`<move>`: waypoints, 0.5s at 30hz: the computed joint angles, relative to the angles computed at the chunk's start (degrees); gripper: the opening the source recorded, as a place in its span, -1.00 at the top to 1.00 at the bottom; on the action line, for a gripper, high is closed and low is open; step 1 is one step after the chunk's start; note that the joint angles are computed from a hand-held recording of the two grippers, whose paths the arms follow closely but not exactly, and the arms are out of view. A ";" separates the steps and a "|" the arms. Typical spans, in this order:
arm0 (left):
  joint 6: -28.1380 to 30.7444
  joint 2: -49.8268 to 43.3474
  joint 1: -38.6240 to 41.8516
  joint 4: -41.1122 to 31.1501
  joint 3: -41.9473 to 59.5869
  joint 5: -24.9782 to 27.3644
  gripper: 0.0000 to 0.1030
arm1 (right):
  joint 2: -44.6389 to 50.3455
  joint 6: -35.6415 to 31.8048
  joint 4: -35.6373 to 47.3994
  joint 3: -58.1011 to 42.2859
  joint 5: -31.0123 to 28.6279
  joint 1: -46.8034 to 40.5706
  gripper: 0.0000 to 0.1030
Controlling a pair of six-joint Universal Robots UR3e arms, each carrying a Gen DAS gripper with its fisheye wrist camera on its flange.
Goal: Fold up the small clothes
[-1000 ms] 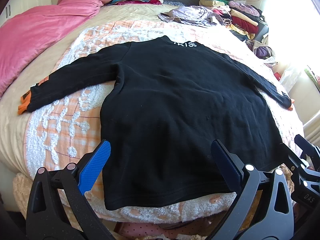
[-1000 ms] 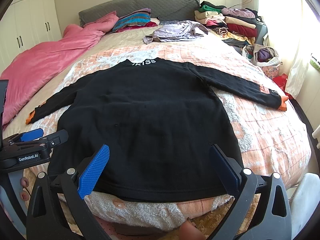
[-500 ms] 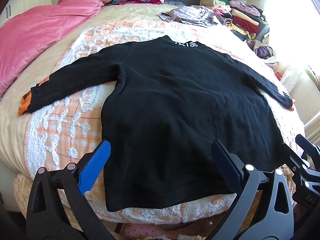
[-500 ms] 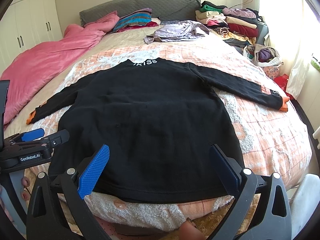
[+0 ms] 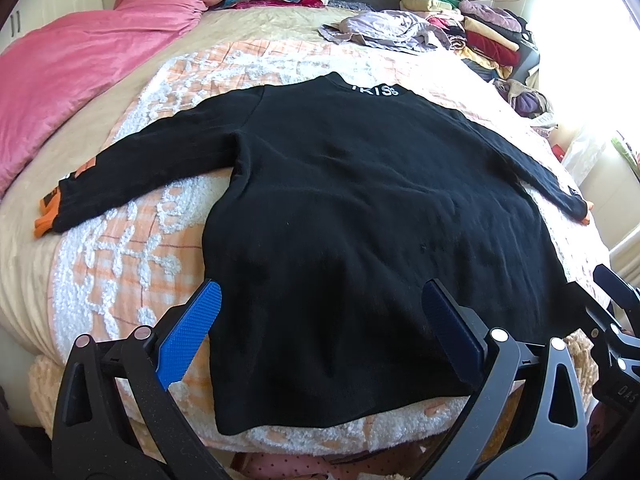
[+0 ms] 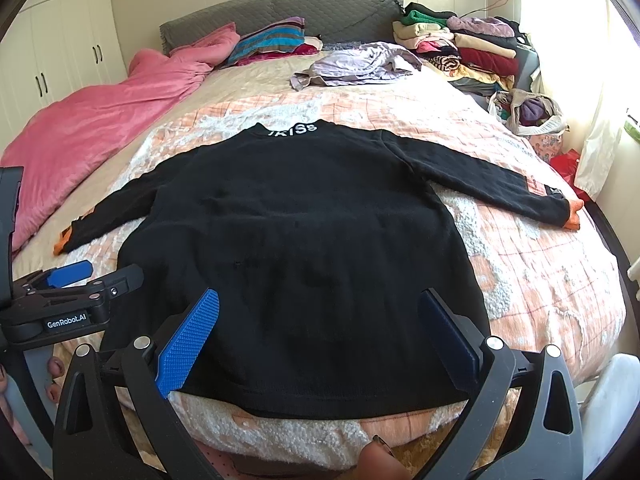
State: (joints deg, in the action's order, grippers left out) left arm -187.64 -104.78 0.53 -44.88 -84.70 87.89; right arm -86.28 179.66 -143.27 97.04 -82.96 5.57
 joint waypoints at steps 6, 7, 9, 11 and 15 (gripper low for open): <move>0.30 -1.69 0.85 -0.88 2.76 -0.61 -0.83 | 2.19 -0.41 0.76 -3.27 0.71 0.14 -0.92; 0.37 -2.09 0.94 -1.13 3.34 -0.65 -0.83 | 2.66 -0.37 0.98 -3.91 0.72 0.29 -0.92; 0.59 -2.95 1.15 -1.81 4.68 -0.74 -0.83 | 3.87 -0.47 1.32 -5.58 0.78 0.52 -0.92; 0.71 -3.61 1.47 -2.16 5.82 -0.75 -0.83 | 5.15 -0.56 1.64 -7.36 0.88 0.72 -0.92; 0.13 -5.33 2.42 -2.85 8.90 -1.01 -0.83 | 7.60 -0.29 2.81 -10.95 1.94 0.51 -0.92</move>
